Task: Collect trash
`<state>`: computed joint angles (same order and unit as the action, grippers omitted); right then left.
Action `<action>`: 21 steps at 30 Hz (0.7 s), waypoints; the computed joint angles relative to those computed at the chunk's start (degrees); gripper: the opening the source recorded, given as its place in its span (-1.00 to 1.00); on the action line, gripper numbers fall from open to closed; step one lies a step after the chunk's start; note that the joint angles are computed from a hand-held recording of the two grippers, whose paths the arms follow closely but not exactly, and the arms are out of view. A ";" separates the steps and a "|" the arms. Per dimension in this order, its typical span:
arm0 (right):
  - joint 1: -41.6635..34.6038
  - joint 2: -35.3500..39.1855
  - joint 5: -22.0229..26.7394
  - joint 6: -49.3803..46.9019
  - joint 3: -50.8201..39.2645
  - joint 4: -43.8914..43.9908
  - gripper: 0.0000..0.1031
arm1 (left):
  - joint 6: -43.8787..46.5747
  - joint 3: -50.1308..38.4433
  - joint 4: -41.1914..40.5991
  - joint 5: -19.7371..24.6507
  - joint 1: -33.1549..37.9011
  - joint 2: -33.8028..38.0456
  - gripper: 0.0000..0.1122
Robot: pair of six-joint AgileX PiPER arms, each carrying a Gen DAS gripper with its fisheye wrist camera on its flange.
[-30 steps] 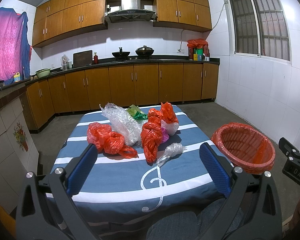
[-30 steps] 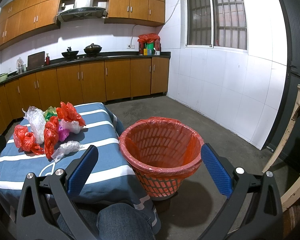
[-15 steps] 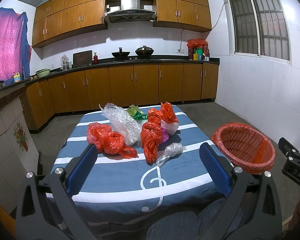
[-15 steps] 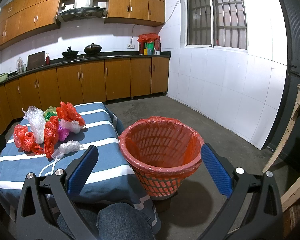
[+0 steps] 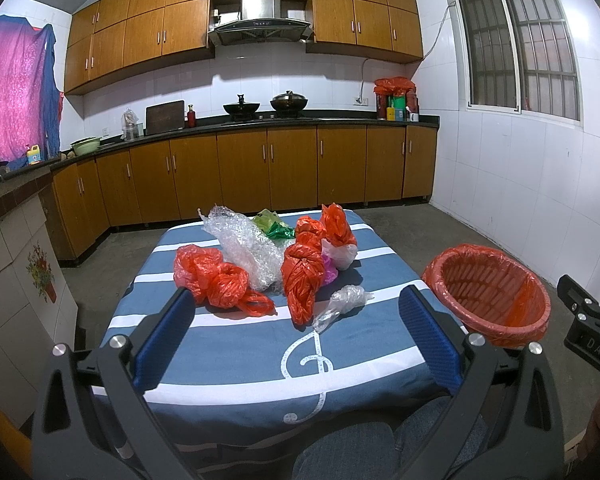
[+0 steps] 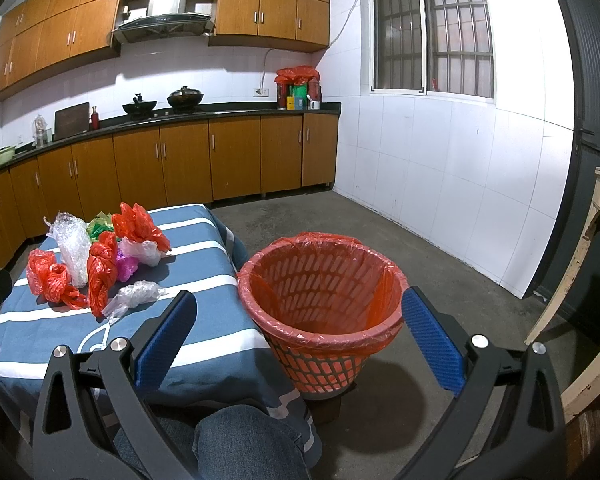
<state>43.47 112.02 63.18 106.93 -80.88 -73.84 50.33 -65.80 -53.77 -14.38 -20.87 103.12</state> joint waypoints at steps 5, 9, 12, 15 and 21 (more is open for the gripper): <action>-0.02 -0.09 -0.05 0.03 0.11 -0.02 0.97 | 0.00 0.00 0.00 0.00 0.00 0.00 0.77; -0.03 -0.13 -0.05 0.03 0.14 0.01 0.97 | 0.09 -0.01 -0.10 0.01 0.00 0.00 0.77; -0.04 -0.14 -0.06 0.04 0.18 -0.02 0.97 | 0.09 -0.01 -0.10 0.01 0.00 0.00 0.77; -0.09 -0.19 -0.13 0.04 0.23 0.00 0.97 | 0.09 -0.01 -0.10 0.01 0.00 0.00 0.77; -0.39 0.07 -0.39 -0.15 0.02 0.03 0.97 | 0.58 -0.07 -0.60 0.03 0.00 0.02 0.77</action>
<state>43.08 112.09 62.79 106.78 -80.85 -73.81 50.91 -65.87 -54.37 -14.36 -20.88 103.14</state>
